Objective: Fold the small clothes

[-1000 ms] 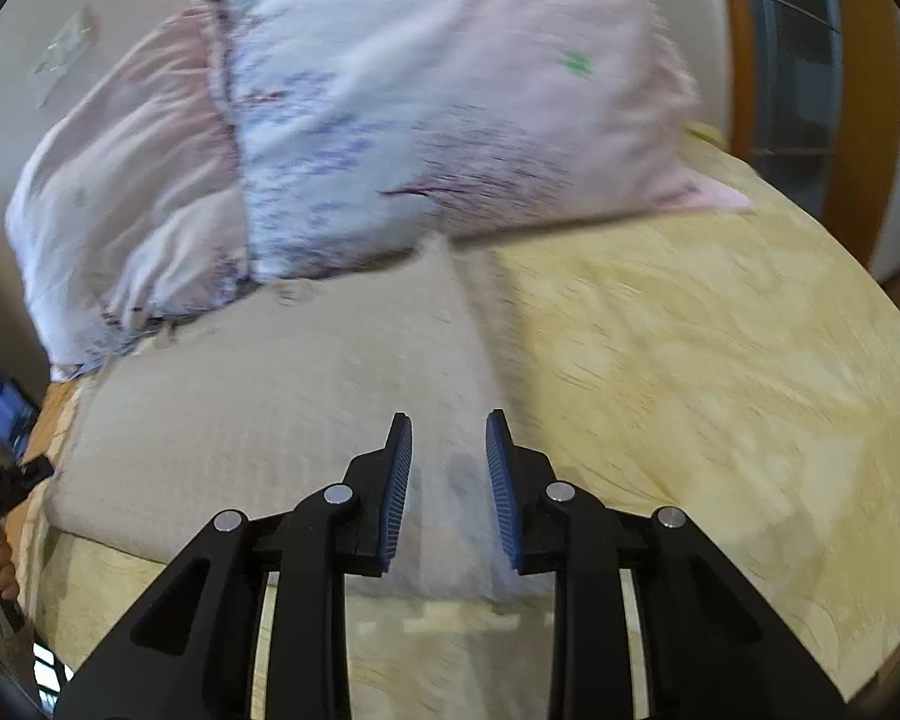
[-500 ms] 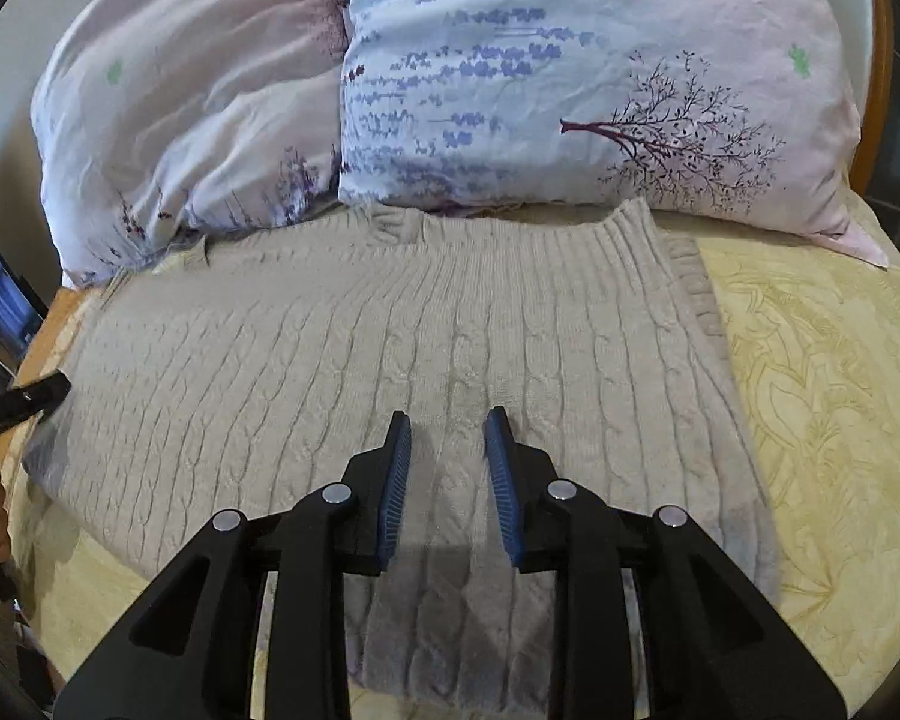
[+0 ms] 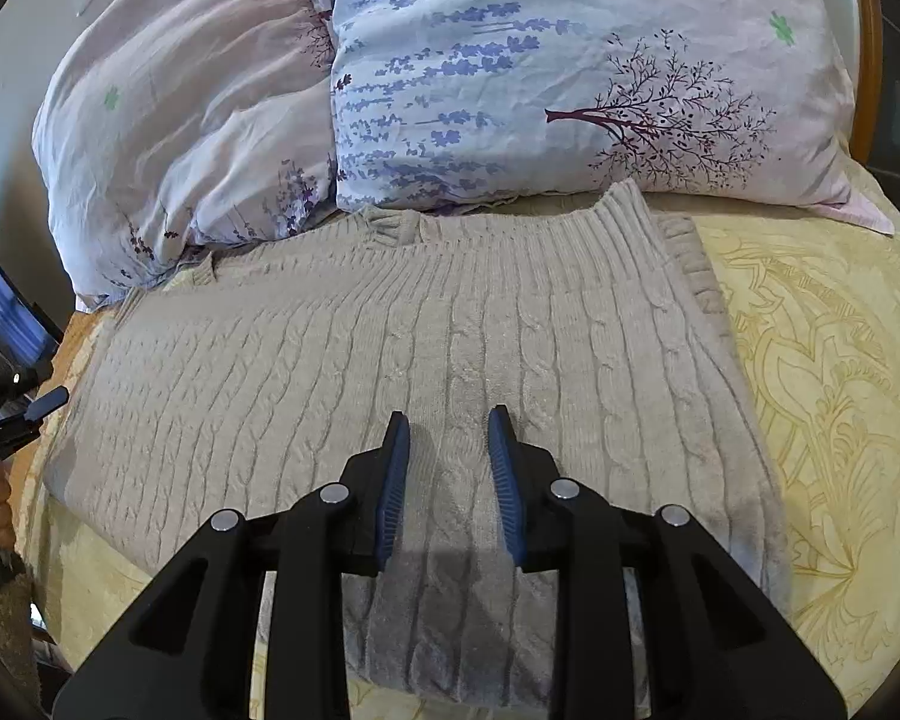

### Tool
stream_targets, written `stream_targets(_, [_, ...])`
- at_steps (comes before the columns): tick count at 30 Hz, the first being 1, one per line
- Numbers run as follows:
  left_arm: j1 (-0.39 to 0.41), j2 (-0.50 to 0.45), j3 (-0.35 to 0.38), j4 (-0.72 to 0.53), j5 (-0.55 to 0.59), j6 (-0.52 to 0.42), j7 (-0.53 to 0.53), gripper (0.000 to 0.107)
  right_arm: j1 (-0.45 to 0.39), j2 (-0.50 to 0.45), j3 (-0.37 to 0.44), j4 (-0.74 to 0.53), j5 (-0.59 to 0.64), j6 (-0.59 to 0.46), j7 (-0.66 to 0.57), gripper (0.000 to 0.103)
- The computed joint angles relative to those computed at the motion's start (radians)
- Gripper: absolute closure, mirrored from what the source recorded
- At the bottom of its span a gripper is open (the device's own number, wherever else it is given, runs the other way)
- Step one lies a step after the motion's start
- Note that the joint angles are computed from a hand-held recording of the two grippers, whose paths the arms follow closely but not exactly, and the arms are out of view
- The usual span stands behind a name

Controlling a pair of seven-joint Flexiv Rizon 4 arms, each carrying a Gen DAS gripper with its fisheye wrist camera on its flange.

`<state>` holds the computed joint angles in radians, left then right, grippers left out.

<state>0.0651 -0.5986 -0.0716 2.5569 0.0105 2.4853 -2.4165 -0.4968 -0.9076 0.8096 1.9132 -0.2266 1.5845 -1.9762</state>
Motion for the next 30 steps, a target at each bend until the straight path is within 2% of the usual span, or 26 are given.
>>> stream_targets(4, [0.106, -0.022, -0.036, -0.018, 0.087, -0.019, -0.071, 0.051, 0.001, 0.000, -0.001, 0.001, -0.002, 0.002, -0.006, 0.074])
stream_targets(12, [0.167, -0.077, -0.069, -0.069, 0.136, -0.052, -0.124, 0.050, -0.013, -0.009, 0.018, -0.006, 0.010, -0.015, -0.015, 0.073])
stream_targets(23, [0.129, -0.075, -0.070, -0.103, 0.103, -0.084, -0.111, 0.051, -0.033, -0.023, 0.050, -0.013, 0.037, -0.030, -0.039, 0.066])
stream_targets(28, [0.105, -0.070, -0.067, -0.109, 0.076, -0.099, -0.107, 0.053, -0.045, -0.032, 0.072, -0.009, 0.044, -0.032, -0.064, 0.053])
stream_targets(30, [0.093, -0.064, -0.069, -0.114, 0.062, -0.116, -0.105, 0.055, -0.060, -0.045, 0.094, -0.008, 0.043, -0.036, -0.075, 0.045])
